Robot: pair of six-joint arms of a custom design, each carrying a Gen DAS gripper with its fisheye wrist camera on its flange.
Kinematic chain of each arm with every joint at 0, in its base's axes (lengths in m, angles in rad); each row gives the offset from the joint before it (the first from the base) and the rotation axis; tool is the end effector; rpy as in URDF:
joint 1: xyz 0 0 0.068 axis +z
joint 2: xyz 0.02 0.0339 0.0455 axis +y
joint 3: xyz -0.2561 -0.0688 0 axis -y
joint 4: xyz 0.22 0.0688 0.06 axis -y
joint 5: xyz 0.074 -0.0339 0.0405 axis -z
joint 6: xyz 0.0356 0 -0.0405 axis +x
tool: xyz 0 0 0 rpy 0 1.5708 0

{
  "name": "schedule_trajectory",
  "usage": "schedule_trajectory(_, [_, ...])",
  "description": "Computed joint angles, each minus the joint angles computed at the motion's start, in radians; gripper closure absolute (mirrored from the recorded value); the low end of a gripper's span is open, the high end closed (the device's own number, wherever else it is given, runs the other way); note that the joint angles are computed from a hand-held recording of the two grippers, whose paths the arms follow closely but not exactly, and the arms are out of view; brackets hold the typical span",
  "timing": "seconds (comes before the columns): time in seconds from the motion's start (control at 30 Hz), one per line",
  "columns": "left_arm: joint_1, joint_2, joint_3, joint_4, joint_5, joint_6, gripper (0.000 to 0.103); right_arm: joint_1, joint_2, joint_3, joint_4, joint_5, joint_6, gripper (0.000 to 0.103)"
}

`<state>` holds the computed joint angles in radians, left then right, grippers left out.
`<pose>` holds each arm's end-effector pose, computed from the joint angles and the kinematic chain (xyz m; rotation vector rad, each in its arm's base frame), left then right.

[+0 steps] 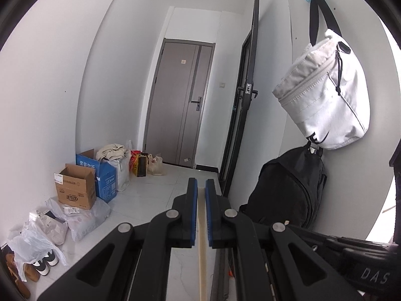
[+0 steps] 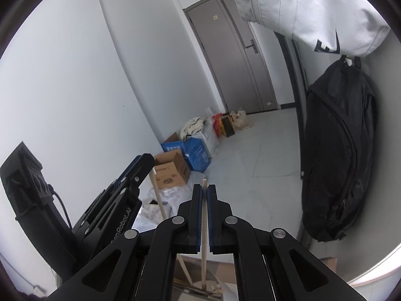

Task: Organize utensils
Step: 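Lift both grippers with their chopsticks toward the white holder, then open both grippers above the holder to drop the chopsticks inside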

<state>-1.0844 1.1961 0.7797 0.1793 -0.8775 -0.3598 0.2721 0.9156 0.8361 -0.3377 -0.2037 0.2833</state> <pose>0.1391 -0.2045 0.2950 0.0147 1.7290 -0.2727 0.1787 0.0573 0.3148 -0.1229 2.0188 0.5583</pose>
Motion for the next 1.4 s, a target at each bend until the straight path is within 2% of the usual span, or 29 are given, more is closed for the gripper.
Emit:
schedule_trajectory(0.13, [-0.020, 0.007, -0.006, -0.015, -0.009, 0.021, 0.101, 0.020, -0.016, -0.040, 0.013, 0.011, -0.012, 0.100])
schedule_trajectory(0.53, [-0.031, -0.063, -0.024, -0.109, 0.069, -0.020, 0.101, 0.043, -0.018, -0.073, -0.001, -0.009, -0.034, 0.100])
schedule_trajectory(0.67, [-0.045, -0.076, -0.011, -0.170, 0.096, -0.047, 0.101, 0.062, -0.017, -0.079, -0.007, 0.000, -0.040, 0.100])
schedule_trajectory(0.73, [-0.037, -0.088, -0.005, -0.213, 0.130, -0.072, 0.101, 0.057, -0.016, -0.083, -0.017, -0.018, -0.038, 0.099])
schedule_trajectory(0.83, [-0.003, -0.114, 0.013, -0.290, 0.240, -0.121, 0.100, 0.024, -0.001, -0.076, -0.034, -0.081, -0.037, 0.096])
schedule_trajectory(0.93, [0.016, -0.131, 0.051, -0.389, 0.287, -0.172, 0.098, -0.038, -0.025, -0.064, -0.075, -0.143, -0.046, 0.086])
schedule_trajectory(0.97, [0.021, -0.141, 0.061, -0.414, 0.300, -0.187, 0.092, -0.070, -0.046, -0.061, -0.094, -0.158, -0.045, 0.077])
schedule_trajectory(1.0, [0.026, -0.157, 0.066, -0.429, 0.325, -0.197, 0.083, -0.106, -0.068, -0.062, -0.110, -0.186, -0.045, 0.072])
schedule_trajectory(1.03, [0.025, -0.173, 0.077, -0.447, 0.347, -0.205, 0.077, -0.153, -0.095, -0.064, -0.131, -0.226, -0.046, 0.063])
schedule_trajectory(1.07, [0.021, -0.180, 0.080, -0.456, 0.351, -0.212, 0.064, -0.182, -0.111, -0.060, -0.151, -0.248, -0.051, 0.056])
schedule_trajectory(1.1, [0.012, -0.192, 0.091, -0.475, 0.361, -0.227, 0.051, -0.214, -0.132, -0.060, -0.172, -0.273, -0.058, 0.056])
schedule_trajectory(1.17, [-0.014, -0.209, 0.113, -0.520, 0.354, -0.252, 0.047, -0.314, -0.177, -0.053, -0.230, -0.373, -0.088, 0.056])
schedule_trajectory(1.23, [-0.063, -0.230, 0.142, -0.590, 0.308, -0.294, 0.046, -0.378, -0.234, -0.052, -0.299, -0.399, -0.114, 0.054])
schedule_trajectory(1.3, [-0.128, -0.258, 0.159, -0.645, 0.256, -0.337, 0.044, -0.493, -0.281, -0.049, -0.372, -0.485, -0.167, 0.037])
schedule_trajectory(1.33, [-0.176, -0.264, 0.180, -0.691, 0.205, -0.371, 0.041, -0.566, -0.308, -0.046, -0.422, -0.534, -0.207, 0.028])
schedule_trajectory(1.37, [-0.214, -0.261, 0.203, -0.738, 0.164, -0.405, 0.028, -0.638, -0.318, -0.035, -0.482, -0.594, -0.264, 0.026])
schedule_trajectory(1.4, [-0.275, -0.255, 0.237, -0.810, 0.103, -0.464, 0.020, -0.697, -0.316, -0.018, -0.547, -0.650, -0.328, 0.026])
